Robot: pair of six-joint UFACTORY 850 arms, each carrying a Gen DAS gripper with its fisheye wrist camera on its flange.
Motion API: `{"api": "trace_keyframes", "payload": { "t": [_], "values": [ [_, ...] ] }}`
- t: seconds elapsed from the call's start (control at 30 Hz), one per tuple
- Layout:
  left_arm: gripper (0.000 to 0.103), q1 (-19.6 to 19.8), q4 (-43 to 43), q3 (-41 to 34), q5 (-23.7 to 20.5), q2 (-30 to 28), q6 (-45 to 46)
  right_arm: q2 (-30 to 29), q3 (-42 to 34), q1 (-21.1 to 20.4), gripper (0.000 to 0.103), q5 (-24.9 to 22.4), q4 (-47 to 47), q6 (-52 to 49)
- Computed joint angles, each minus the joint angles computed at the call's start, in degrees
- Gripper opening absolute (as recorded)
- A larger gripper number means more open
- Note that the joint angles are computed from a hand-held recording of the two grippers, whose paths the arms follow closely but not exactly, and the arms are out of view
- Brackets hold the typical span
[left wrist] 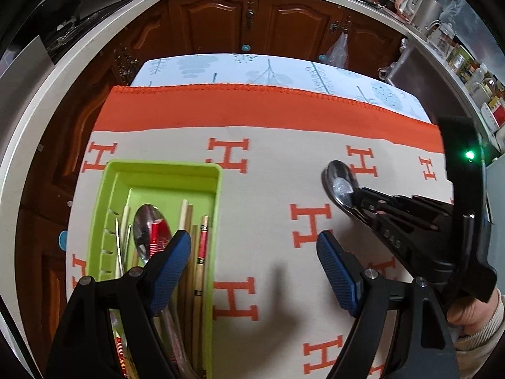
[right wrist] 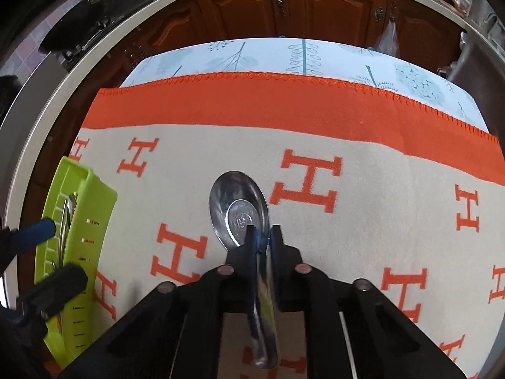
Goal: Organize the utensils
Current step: 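Grasp the last large steel spoon with the right tool, then carry the large spoon into the tray and open the right tool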
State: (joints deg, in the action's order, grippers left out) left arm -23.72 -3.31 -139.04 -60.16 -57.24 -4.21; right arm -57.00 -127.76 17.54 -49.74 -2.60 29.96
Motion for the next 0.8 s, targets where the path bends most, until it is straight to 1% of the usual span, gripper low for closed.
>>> {"api": "trace_keyframes", "payload": {
  "t": [0.1, 0.17, 0.23, 0.43, 0.5, 0.63, 0.73, 0.8],
  "values": [
    [0.080, 0.16, 0.53, 0.83, 0.23, 0.54, -0.58, 0.93, 1.33, 0.27, 0.002, 0.94, 0.39, 1.55],
    [0.080, 0.29, 0.70, 1.85, 0.69, 1.34, -0.73, 3.62, 4.89, 0.16, 0.001, 2.38, 0.96, 1.82],
    [0.080, 0.47, 0.88, 4.46, 2.13, 3.16, -0.72, 5.46, 6.88, 0.35, 0.001, 2.77, 1.13, 2.96],
    [0.080, 1.88, 1.87, 16.82, 8.22, 11.83, -1.60, 12.76, 14.17, 1.34, 0.001, 6.27, 4.90, 5.04],
    [0.080, 2.46, 3.29, 20.99, 9.79, 14.82, -2.48, 14.65, 15.35, 2.14, 0.001, 6.78, 6.28, 5.31],
    [0.081, 4.25, 6.06, 30.04, 13.82, 21.35, -4.92, 16.55, 14.79, 4.69, 0.001, 6.48, 9.30, 5.88],
    [0.090, 6.03, 7.45, 36.16, 16.06, 25.59, -7.36, 16.35, 13.00, 6.98, 0.001, 6.99, 12.89, 6.24],
    [0.090, 7.29, 8.80, 39.62, 17.37, 27.84, -9.43, 15.22, 10.95, 8.64, 0.001, 7.01, 13.54, 7.28]
  ]
}}
